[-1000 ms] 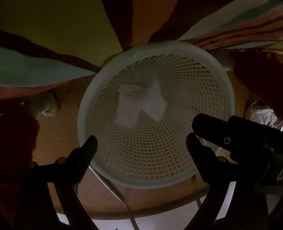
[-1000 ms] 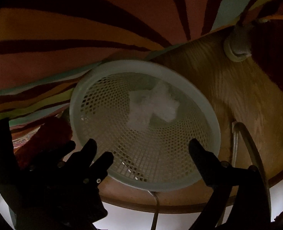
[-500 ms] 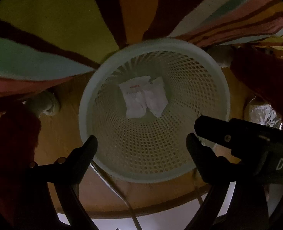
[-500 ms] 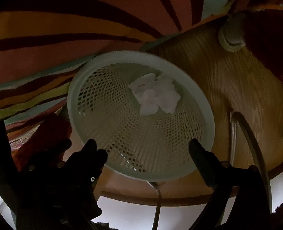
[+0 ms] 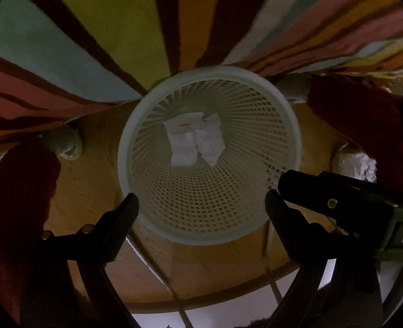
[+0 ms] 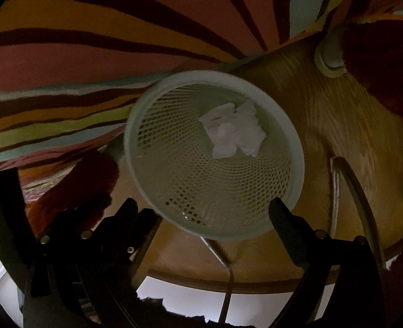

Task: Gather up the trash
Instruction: 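Raise both tools from the wastebasket back toward the boxes on the bed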

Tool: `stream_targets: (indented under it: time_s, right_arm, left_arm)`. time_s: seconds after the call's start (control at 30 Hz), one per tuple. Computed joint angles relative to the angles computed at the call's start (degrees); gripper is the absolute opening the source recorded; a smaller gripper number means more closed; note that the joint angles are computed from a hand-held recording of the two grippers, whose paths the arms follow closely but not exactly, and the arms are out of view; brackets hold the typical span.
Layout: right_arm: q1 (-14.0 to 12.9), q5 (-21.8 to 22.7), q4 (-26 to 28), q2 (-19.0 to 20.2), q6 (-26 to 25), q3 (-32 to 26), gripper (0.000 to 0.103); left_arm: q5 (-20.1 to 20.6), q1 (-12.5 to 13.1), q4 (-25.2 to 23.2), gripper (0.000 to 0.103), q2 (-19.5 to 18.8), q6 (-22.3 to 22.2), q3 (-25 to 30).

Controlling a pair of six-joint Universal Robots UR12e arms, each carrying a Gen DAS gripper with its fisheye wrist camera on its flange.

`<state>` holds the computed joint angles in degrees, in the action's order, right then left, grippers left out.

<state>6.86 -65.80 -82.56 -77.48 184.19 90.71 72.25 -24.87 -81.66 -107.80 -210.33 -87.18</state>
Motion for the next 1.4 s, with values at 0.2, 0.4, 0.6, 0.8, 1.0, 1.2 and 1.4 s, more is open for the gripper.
stream_targets:
  time_s: [0.2, 0.4, 0.6, 0.8, 1.0, 1.2, 1.4]
  right_arm:
    - [0.17, -1.65, -5.31, -2.39, -1.27, 0.31, 0.092]
    - [0.32, -2.72, -9.75, -4.48, -3.22, 0.85, 0.092]
    - [-0.39, -2.58, -20.03, -7.73, -6.55, 2.34, 0.092]
    - [-0.07, -3.56, -37.44, -10.76, -11.35, 4.07, 0.092]
    - [0.65, -6.51, -55.27, -11.85, -13.61, 6.09, 0.092]
    - [0.30, -6.39, -61.09, -10.79, -15.43, 5.32, 0.092]
    - [0.17, -5.62, -63.72, -10.46, -16.92, 4.47, 0.092]
  left_arm:
    - [2.99, -1.20, 3.29, 0.091, 1.87, 2.74, 0.35]
    - [8.83, -1.81, 6.76, 0.091, 3.64, 1.96, -0.24]
    - [15.08, -2.26, 13.01, 0.091, 6.30, 0.80, -1.91]
    - [28.13, -4.04, 24.45, 0.091, 9.26, 2.29, -3.18]
    - [34.13, -4.44, 30.78, 0.091, 10.27, 5.76, -2.86]
    - [35.89, -4.04, 33.68, 0.091, 10.18, 6.46, -2.11]
    - [37.08, -3.65, 34.88, 0.091, 10.31, 7.14, -1.88]
